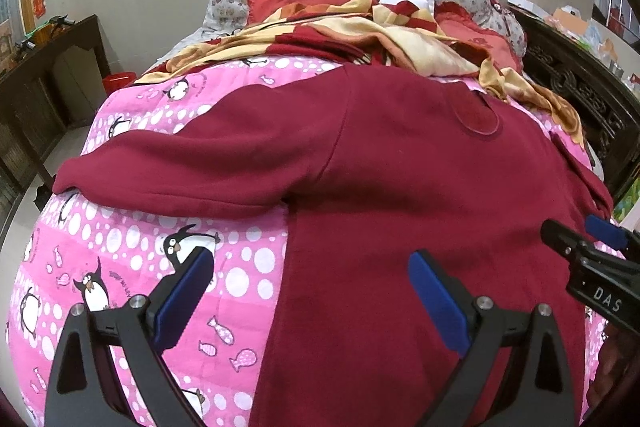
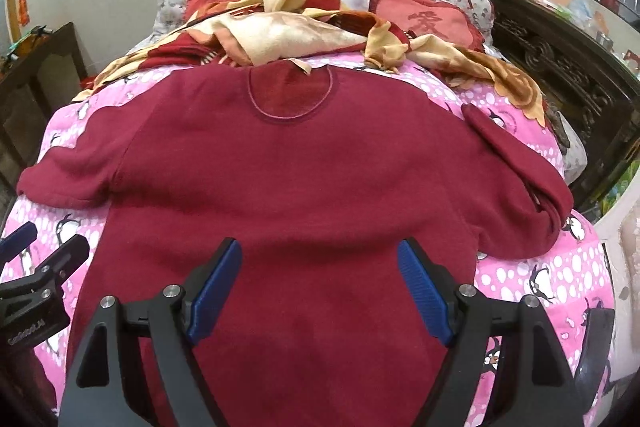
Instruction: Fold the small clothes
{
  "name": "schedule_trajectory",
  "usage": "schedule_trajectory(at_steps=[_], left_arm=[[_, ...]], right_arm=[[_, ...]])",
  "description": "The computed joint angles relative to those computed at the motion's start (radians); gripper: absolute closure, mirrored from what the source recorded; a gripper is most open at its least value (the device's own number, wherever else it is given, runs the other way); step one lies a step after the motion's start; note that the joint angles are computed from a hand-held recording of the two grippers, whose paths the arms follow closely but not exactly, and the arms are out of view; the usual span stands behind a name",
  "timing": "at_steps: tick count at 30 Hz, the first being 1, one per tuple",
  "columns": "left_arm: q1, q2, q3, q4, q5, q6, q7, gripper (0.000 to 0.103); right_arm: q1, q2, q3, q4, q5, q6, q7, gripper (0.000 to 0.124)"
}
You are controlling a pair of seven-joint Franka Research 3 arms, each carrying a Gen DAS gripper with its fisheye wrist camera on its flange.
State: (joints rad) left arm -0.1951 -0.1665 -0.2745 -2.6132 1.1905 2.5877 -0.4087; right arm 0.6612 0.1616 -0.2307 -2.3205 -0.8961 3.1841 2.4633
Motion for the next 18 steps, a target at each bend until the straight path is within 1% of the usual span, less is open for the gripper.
schedule_trajectory(at_steps=[2, 4, 5, 8, 11, 16, 18], left_arm=[[0.001, 0.009, 0.001, 0.005, 0.002, 0.003, 0.003, 0.003], [0.000, 0.017, 0.003, 0.009, 0.005, 0.005, 0.002, 0.003], [0.000, 0.021, 0.003, 0.011, 0.005, 0.005, 0.000, 0.003], [-0.001, 0.028, 0.006, 0.015, 0.013, 0.008, -0.008, 0.003], [-0.003, 0.030, 0.008, 0.016, 0.014, 0.007, -0.007, 0.003], [0.001, 0.040, 0.015, 0.019, 0.024, 0.012, -0.013, 0.003], [0.002, 0.043, 0.018, 0.019, 0.026, 0.014, -0.014, 0.003]], right_arm=[[-0.004, 0.007, 0.005, 0.004, 0.014, -0.002, -0.008, 0.044], [-0.019, 0.011, 0.023, 0.002, 0.052, -0.001, -0.043, 0.044], [-0.016, 0.014, 0.021, 0.001, 0.065, 0.001, -0.054, 0.044], [0.022, 0.023, -0.016, 0.003, 0.084, 0.004, -0.065, 0.044], [0.035, 0.030, -0.027, 0.001, 0.130, 0.009, -0.105, 0.044], [0.088, 0.043, -0.073, 0.003, 0.191, 0.009, -0.152, 0.044], [0.099, 0.047, -0.080, 0.003, 0.221, 0.008, -0.178, 0.044]])
